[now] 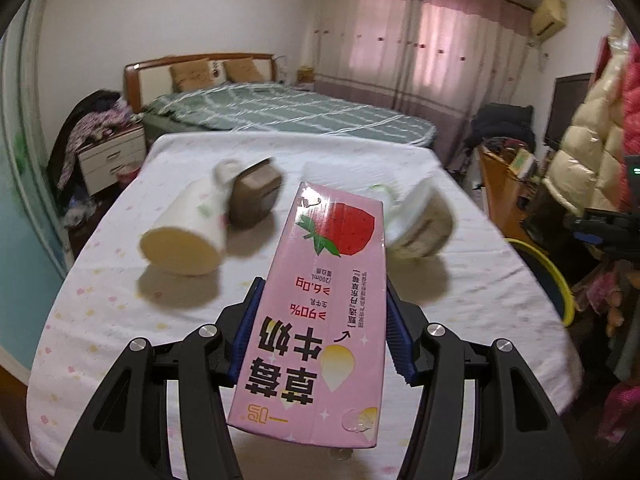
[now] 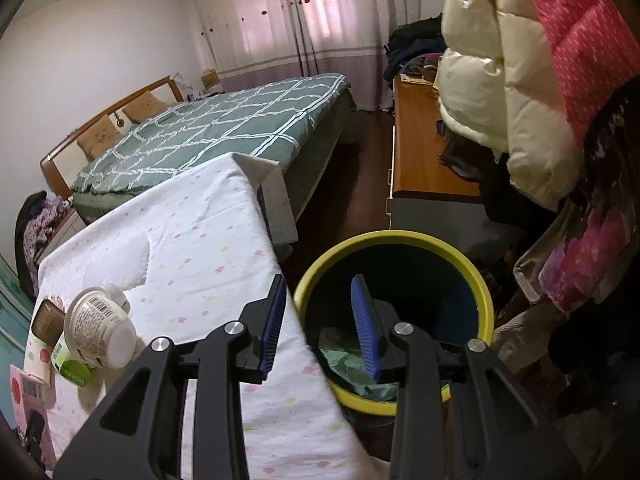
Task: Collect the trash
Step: 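Carry the pink carton with the left tool over the bin and release it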
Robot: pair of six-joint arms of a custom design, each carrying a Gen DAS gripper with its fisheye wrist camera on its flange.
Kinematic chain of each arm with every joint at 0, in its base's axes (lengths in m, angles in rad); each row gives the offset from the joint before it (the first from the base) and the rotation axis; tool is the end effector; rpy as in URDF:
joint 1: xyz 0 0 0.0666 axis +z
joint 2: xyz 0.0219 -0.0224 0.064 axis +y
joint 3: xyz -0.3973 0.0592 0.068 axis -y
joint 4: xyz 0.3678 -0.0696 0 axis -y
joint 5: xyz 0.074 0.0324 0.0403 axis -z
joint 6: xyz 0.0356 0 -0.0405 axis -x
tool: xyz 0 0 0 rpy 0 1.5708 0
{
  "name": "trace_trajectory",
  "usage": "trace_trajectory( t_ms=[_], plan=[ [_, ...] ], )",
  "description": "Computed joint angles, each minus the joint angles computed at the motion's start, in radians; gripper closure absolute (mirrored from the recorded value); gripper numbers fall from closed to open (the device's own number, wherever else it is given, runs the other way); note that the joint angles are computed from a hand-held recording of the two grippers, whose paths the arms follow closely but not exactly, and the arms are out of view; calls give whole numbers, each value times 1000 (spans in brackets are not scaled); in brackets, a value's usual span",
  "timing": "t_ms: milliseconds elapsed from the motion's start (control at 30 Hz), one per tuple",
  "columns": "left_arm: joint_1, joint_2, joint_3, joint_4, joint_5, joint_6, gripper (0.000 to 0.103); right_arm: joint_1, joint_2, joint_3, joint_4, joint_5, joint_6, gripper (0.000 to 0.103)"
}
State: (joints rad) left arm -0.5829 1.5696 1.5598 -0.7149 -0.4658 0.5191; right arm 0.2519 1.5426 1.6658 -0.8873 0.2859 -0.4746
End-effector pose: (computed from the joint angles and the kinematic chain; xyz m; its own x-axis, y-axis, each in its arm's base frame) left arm 0.4563 -0.2822 0.4541 -0.5852 -0.1451 -0.7978 -0.0913 0.9894 -0.1129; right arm 0.5078 0.1199 0.4999 -0.6152 0.2944 -0.7314 0.2689 0.9504 0.1564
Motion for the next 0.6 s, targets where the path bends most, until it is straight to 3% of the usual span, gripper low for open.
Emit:
trace_trajectory(
  t_ms=[200, 600],
  plan=[
    [-53, 66, 112, -21, 40, -65, 48, -46, -54, -83, 50, -30, 3, 71],
    [-103, 332, 494, -187, 149, -154, 48, -210, -146, -248, 139, -137, -44, 71]
  ],
)
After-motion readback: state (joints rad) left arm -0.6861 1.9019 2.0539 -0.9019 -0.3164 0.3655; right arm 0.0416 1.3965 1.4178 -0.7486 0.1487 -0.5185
